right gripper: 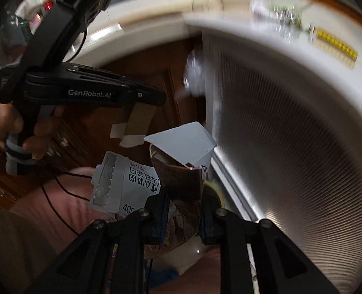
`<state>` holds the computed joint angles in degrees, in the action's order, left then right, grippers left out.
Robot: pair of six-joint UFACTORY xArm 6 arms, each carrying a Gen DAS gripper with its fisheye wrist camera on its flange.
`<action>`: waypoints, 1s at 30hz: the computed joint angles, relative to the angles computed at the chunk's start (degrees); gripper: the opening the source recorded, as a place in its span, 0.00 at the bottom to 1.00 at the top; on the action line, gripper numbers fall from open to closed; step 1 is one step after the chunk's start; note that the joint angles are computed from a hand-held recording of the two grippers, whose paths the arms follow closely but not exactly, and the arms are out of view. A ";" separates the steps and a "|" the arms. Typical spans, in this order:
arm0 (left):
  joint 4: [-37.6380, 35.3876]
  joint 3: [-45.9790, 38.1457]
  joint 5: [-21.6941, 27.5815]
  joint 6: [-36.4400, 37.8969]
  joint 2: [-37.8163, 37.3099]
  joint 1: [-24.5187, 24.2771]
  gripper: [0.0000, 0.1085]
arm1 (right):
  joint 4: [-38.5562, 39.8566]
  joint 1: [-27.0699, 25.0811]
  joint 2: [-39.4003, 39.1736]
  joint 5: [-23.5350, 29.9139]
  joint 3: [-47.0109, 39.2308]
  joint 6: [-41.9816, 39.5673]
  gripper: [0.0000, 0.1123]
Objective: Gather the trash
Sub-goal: 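Carry the paper cup down to the bin and open the right tool, then raise both tools back over the cabinet top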
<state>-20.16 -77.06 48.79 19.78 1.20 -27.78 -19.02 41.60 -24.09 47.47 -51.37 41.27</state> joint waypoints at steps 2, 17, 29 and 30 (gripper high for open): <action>-0.27 1.09 -1.44 -0.09 2.04 -0.31 0.11 | 1.21 -1.64 2.45 -2.10 1.99 0.11 0.17; 0.48 -1.39 -3.86 -2.14 16.49 -2.17 0.35 | 17.96 -10.68 24.30 -10.74 0.25 -7.85 0.19; 5.41 1.03 -3.35 -7.29 13.72 -0.53 0.71 | 20.56 -11.10 23.05 -12.15 2.98 -5.39 0.37; 5.40 1.86 -3.44 -7.19 12.67 -0.43 0.71 | 20.10 -11.06 22.71 -12.05 2.81 -4.50 0.37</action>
